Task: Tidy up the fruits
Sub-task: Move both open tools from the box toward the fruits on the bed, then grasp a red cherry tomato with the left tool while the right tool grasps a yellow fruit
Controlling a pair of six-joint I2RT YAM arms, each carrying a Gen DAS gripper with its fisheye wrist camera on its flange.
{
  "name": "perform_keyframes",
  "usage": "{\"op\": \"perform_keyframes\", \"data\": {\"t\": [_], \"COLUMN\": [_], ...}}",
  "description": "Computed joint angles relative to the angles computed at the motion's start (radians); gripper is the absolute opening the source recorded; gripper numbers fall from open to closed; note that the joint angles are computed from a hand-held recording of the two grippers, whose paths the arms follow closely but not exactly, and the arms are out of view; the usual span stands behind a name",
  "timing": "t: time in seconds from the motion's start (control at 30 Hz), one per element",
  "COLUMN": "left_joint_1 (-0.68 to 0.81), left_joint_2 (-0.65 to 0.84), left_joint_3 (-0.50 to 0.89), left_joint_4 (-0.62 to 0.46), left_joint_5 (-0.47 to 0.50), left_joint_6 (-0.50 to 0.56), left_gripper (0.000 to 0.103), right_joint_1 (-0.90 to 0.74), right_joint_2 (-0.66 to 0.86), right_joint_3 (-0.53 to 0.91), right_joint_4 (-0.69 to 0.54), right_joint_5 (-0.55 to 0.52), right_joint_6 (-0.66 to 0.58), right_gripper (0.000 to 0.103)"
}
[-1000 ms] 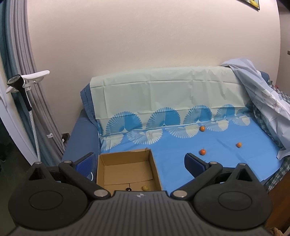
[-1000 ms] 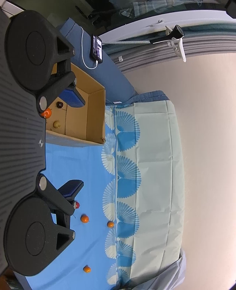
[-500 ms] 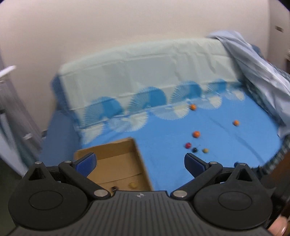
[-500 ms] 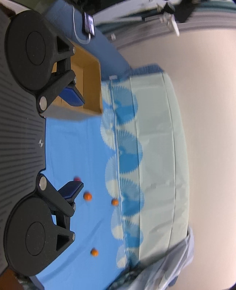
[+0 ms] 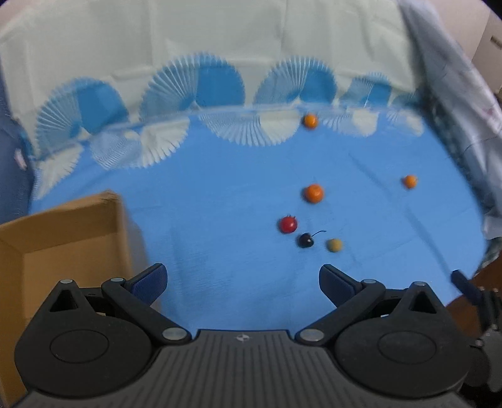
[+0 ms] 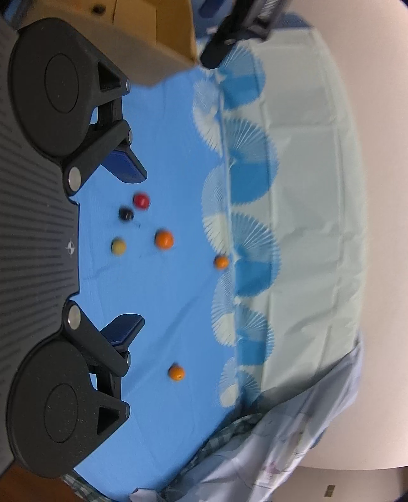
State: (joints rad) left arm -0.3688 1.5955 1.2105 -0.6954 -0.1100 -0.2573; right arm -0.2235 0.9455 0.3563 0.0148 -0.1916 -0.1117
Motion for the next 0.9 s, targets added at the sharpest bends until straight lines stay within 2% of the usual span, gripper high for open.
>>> {"op": "perform_keyframes", "data": {"t": [0.13,0.23,0.33,0.47,0.57,0.67,0.77,0.9], "left_joint_1": [-0.004,-0.002,-0.003,-0.012,-0.01,-0.014,-0.031,-0.024], "left_joint_2": [0.272,0.483,0.68,0.899,1.021,1.115,1.072,1.07], "left_joint_3": [0.094,0.235,0.413,0.657,0.806,0.925,0.817,0.813], "left_joint_4": [0.145,0.189,0.163,0.087,0.029,-0.038,0.073,0.069], "left_joint_5": [-0.012,0.001,0.029,0.01,0.02,0.006,-0.036,-0.025], "left_joint_6": [0.026,0.035,0.034,0.015,-0.002,0.002,0.022,0.01], "left_gripper": [0.103,0.103,0.103,0.103,0.103,0.103,0.103,0.103], "right_joint_1": [-0.014,-0.005,0.01,0.038,0.054,0.081,0.091,0.089], "right_joint_2": [0.367,0.621,0.826,1.058,1.175,1.231,1.249,1.265], "right_joint_3": [0.073,0.169,0.288,0.47,0.568,0.573,0.545,0.532], "right_joint_4": [0.217,0.319,0.347,0.296,0.284,0.373,0.449,0.493], "right_joint_5": [0.0,0.008,0.02,0.037,0.054,0.103,0.116,0.113], "right_joint_6": [-0.003,0.009,0.033,0.063,0.07,0.036,0.026,0.027], "right_gripper": [0.091,0.091,0.091,0.091,0.093,0.101,0.102,0.102]}}
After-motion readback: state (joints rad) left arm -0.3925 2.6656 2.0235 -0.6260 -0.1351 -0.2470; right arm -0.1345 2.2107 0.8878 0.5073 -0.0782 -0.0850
